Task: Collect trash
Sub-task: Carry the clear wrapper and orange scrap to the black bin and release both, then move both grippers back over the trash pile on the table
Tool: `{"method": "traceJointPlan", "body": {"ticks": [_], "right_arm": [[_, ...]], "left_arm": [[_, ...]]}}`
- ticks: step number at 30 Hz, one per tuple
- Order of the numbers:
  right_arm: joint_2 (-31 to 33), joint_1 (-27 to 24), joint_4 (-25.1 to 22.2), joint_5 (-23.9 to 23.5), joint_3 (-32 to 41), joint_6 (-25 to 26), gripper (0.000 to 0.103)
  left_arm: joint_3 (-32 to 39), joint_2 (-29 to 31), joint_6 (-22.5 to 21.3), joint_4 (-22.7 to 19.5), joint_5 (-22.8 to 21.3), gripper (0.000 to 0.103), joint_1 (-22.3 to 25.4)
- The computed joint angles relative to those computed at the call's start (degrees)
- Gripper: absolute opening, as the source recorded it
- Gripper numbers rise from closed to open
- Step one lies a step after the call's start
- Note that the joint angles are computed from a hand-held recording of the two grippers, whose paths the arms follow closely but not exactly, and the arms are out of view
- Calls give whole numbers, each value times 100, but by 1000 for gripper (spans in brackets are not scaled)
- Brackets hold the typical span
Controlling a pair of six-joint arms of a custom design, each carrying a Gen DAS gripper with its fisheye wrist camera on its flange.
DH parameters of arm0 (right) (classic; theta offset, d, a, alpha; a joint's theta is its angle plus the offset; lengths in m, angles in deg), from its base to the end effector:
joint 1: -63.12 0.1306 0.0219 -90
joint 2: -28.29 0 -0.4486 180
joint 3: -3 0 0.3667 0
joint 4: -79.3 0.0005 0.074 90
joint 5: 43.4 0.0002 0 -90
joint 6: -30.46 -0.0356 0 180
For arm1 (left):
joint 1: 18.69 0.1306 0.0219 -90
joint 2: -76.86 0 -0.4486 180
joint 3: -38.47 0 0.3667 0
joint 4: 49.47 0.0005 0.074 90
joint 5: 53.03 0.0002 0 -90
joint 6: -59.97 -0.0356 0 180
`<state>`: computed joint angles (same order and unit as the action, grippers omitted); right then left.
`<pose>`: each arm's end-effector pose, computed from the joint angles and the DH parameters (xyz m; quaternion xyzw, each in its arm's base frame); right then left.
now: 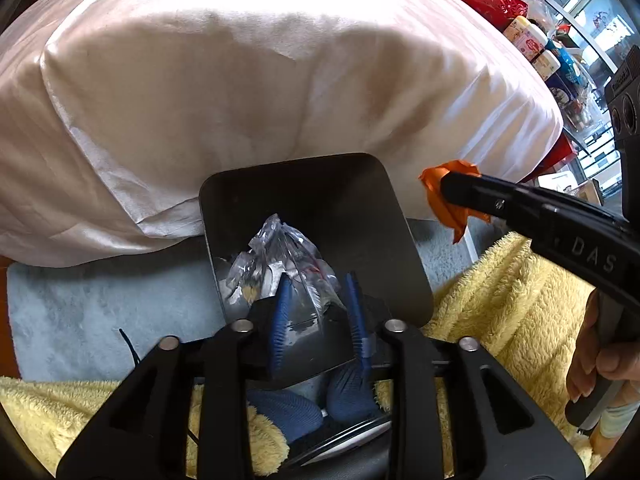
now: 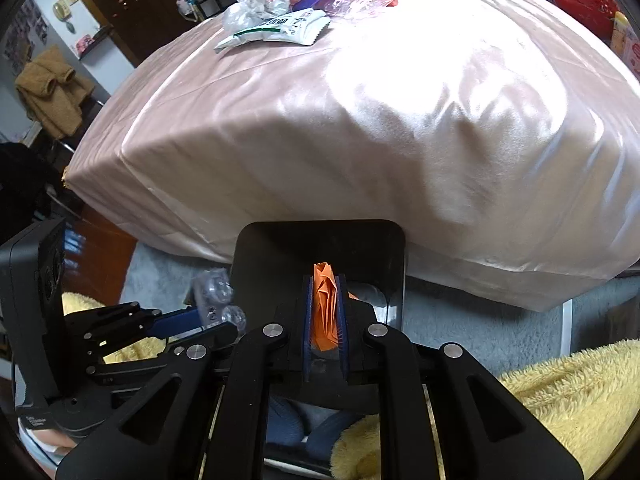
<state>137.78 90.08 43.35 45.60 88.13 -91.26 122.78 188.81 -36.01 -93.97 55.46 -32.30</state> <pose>0.4988 0.2539 0.3069 0.0379 0.9658 0.1329 0.2192 0.5292 -0.1402 0.2739 0.1905 0.9566 -0.1686 0.1423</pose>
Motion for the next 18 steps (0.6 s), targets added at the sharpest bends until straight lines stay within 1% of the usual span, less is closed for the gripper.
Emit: {"method": "traceJointPlan", "body": {"ticks": [1, 2, 3, 5, 6, 7, 8, 9, 10, 11, 12, 13, 15, 16, 18], "right_arm": [[5, -9, -27, 28, 11, -20, 16], [-5, -24, -19, 8, 4, -28, 25], [-9, -38, 8, -5, -9, -37, 35], [-26, -61, 71, -14, -48, -52, 42], [-26, -71, 93, -33, -53, -62, 44], [-37, -105, 123, -83, -65, -60, 45], [-45, -124, 157, -106, -78, -76, 48], [-62, -142, 178, -105, -91, -93, 55], [-88, -167, 197, -87, -104, -108, 58], [-110, -197, 215, -64, -107, -114, 67], [-142, -220, 240, -17, -113, -129, 74], [-177, -239, 261, 37, -117, -147, 78], [-249, -307, 278, 107, -103, -197, 89], [-282, -347, 279, 119, -91, -225, 91], [-333, -421, 267, 158, -34, -221, 92]], "left_arm": [[6, -3, 14, 4, -29, 39, -3], [14, -2, 29, 10, -49, 42, -13], [20, -5, 43, 11, -56, 43, -7], [28, -9, 42, 20, -44, 45, 18], [33, -18, 36, 24, -54, 45, 30], [39, -30, 31, 33, -70, 47, 45], [43, -47, 27, 46, -98, 50, 62], [53, -65, 21, 52, -143, 52, 74], [68, -90, 9, 61, -199, 56, 89], [88, -118, -6, 72, -246, 60, 106], [116, -148, -21, 78, -278, 61, 126], [135, -180, -46, 94, -291, 65, 167], [194, -232, -45, 126, -330, 72, 218], [228, -263, -40, 142, -346, 77, 244], [334, -297, -35, 138, -349, 80, 292]]}}
